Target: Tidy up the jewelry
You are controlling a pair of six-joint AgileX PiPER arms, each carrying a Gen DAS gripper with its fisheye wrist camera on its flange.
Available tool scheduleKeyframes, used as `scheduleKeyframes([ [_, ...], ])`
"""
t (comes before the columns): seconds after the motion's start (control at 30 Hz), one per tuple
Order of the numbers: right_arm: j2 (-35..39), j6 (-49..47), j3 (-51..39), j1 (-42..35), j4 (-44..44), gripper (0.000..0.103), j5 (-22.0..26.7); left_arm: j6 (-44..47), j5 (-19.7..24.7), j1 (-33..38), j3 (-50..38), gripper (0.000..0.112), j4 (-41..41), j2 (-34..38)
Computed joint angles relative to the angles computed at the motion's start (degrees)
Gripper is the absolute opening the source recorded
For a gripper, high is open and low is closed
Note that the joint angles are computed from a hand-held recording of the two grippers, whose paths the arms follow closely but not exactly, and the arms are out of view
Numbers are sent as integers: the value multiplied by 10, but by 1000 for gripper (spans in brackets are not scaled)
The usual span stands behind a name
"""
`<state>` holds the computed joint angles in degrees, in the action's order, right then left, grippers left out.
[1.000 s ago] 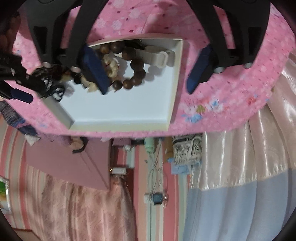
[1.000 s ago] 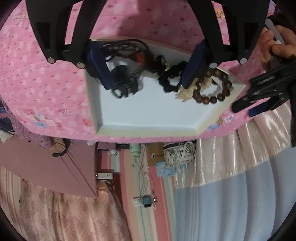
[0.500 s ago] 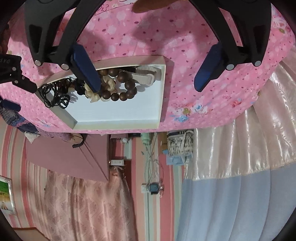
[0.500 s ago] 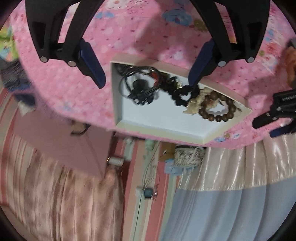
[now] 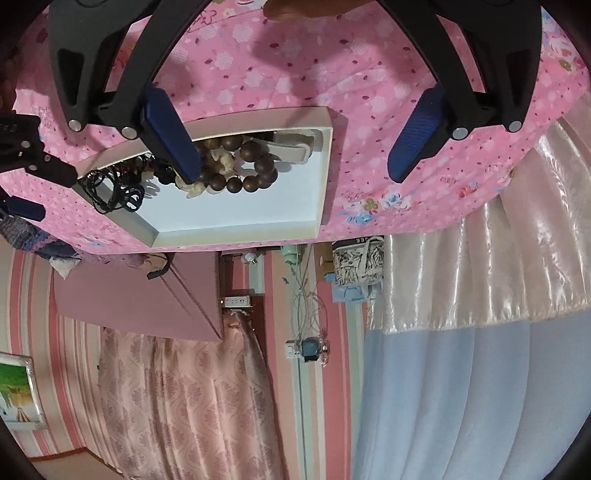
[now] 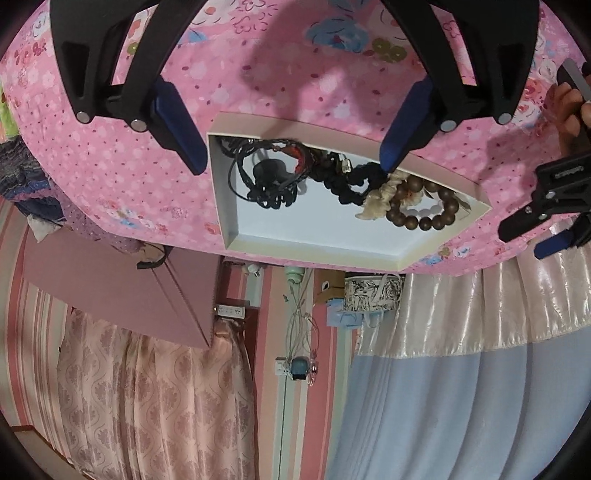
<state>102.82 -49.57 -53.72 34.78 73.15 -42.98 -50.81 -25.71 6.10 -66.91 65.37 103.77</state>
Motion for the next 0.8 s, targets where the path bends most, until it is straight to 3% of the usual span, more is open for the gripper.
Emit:
scheduleKeyframes([
  [0.2,5,12,0,-7,-6,95,18,47,-14,-2,17,100,-31,-7],
  [0.47,4,24,2,-9,-19,95,25,-17,13,-1,-4,100,8,3],
  [0.8,8,20,-2,-13,-17,95,34,55,30,-14,8,100,-52,-4],
])
